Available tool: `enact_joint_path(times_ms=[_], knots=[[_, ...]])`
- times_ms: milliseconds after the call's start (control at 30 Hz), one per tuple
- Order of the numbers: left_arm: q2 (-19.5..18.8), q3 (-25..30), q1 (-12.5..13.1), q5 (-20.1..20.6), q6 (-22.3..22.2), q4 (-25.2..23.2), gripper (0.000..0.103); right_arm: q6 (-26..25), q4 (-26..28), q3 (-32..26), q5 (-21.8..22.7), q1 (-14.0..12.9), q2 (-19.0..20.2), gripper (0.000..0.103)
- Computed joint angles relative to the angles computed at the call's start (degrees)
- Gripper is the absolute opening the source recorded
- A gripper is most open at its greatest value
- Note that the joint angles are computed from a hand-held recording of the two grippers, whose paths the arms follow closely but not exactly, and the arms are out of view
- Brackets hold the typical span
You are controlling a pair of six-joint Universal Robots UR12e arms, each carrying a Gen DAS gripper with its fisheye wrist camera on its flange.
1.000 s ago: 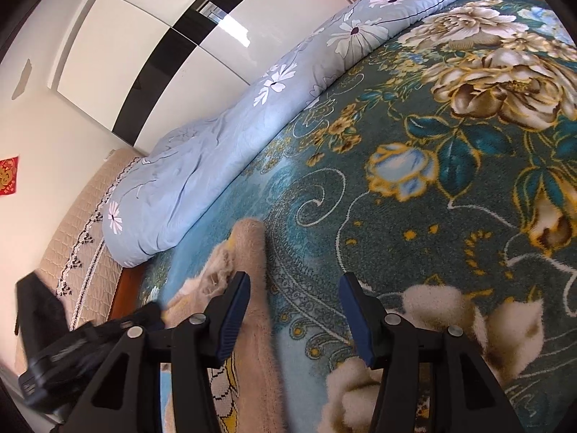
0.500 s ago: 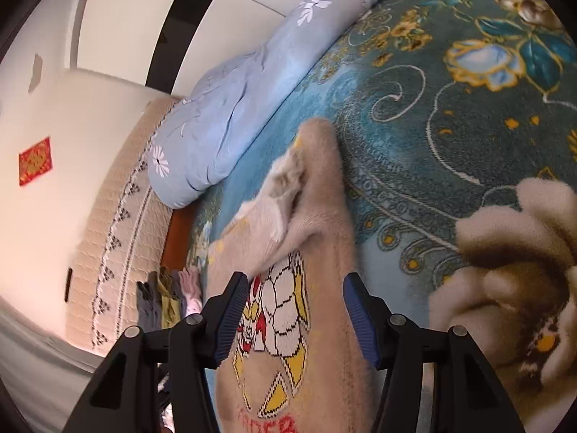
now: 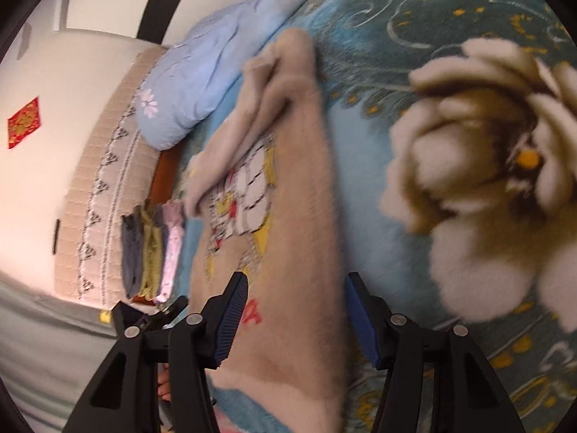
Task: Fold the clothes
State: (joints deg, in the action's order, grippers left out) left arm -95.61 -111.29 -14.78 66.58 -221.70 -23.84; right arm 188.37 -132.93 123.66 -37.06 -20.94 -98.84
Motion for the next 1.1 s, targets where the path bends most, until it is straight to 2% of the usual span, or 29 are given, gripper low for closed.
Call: enact_joint_path(times_ms=[100, 133, 167, 267, 333, 367, 500, 633, 800, 867, 933, 1000, 1100], knots=[[0.30, -0.76, 0.04, -0.76, -0.40, 0.10, 0.050, 0.93, -1.82, 0.96, 0.79, 0.31, -0.33, 0.054], [0.38, -1.05, 0.00, -0.77, -0.68, 0.10, 0.049, 1.70, -2.93, 1.31, 0.61, 0.35, -0.60, 0.045], [0.39, -1.10, -0.15, -0.47, -0.71, 0.04, 0.043, 2.41, -3.86, 1.61, 0.67, 0.28, -0.79, 0.034], [0.40, -0.85, -0.80, 1.18, -0.60, -0.98, 0.030, 3.28, -4.83, 2.08, 1.50, -0.25, -1.33, 0.018], [0.38, -0.54, -1.21, 2.18, -1.22, -1.21, 0.013, 3.09, -4.67, 2.05, 1.12, -0.19, -1.93, 0.017], [0.39, -0.57, -1.33, 2.29, -1.70, -0.53, 0.012, 3.36, -4.81, 2.16, 1.29, -0.22, -2.18, 0.016], [1.05, -0.68, -1.89, 2.90, -1.92, 2.73, 0.010, 5.06, -6.65, 2.69, 3.51, -0.86, -2.96, 0.015], [3.47, -1.96, -1.24, 1.03, -0.94, 6.10, 0.010, 5.17, -6.06, 3.00, 7.58, -1.80, -4.45, 0.014], [6.82, -3.57, 0.36, -1.57, 0.22, 9.15, 0.007, 1.59, -0.31, 4.00, 12.48, -3.99, -8.88, 0.014], [8.70, -5.69, 1.45, -2.71, -0.50, 13.93, 0.004, -0.24, 2.72, 4.63, 14.57, -5.22, -10.87, 0.014], [11.30, -8.37, 2.85, -3.39, -1.34, 17.58, 0.004, -0.37, 3.07, 5.29, 15.80, -5.89, -11.86, 0.014], [12.62, -8.62, 3.34, -1.88, -0.92, 17.14, 0.004, 1.62, 0.53, 5.85, 16.51, -6.27, -11.69, 0.012], [11.13, -7.77, 3.73, -1.45, -1.64, 15.47, 0.004, 3.76, -1.83, 6.23, 16.32, -6.55, -11.30, 0.012]])
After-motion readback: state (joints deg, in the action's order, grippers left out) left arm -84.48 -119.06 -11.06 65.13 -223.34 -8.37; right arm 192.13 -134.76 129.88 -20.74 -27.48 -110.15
